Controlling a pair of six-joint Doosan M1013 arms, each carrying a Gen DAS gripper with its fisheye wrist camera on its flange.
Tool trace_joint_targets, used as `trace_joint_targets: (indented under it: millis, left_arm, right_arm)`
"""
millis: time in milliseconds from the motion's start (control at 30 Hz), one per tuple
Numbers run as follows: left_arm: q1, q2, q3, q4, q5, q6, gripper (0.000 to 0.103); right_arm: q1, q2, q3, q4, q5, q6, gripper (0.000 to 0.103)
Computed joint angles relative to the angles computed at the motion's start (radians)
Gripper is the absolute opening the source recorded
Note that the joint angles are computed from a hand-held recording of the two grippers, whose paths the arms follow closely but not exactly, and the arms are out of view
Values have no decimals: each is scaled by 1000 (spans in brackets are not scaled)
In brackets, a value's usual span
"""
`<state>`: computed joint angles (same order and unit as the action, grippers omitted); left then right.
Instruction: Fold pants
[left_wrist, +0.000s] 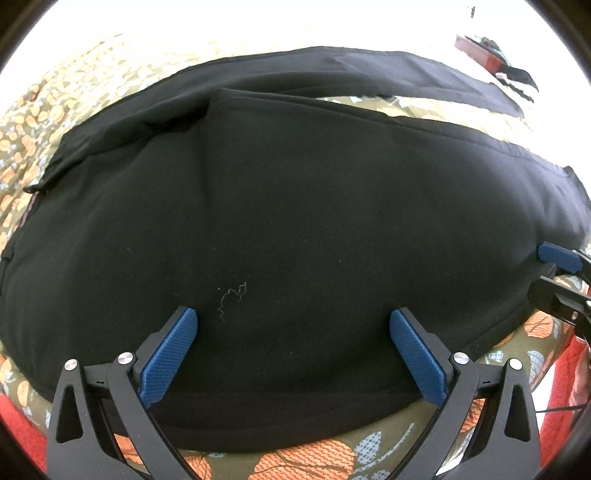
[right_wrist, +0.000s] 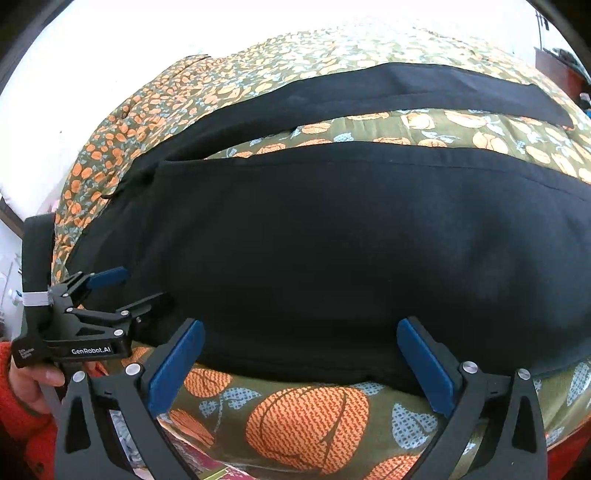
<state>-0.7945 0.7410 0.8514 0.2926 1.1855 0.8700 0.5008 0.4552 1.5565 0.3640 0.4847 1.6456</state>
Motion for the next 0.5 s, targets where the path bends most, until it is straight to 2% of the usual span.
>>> trace_joint_targets:
  millis: [267, 300, 367, 400, 500]
  left_arm:
    - [-2, 0, 1, 9, -2, 0, 103]
    - [-2, -2, 4, 12, -5, 1, 103]
    - [-3, -1, 4, 13, -6, 0, 103]
    - [-3, -1, 2, 14, -4, -1, 103]
    - [-5, 3, -4, 21, 3, -1, 103]
  right_arm:
    - [-5, 1, -12, 11, 23, -2, 103]
    - [-2, -5, -10, -24, 14, 26, 103]
    - [5, -24, -2, -186, -13, 169, 103]
    - [2, -30, 4, -216, -18, 207, 103]
    - [-32, -52, 42, -191, -27, 300, 103]
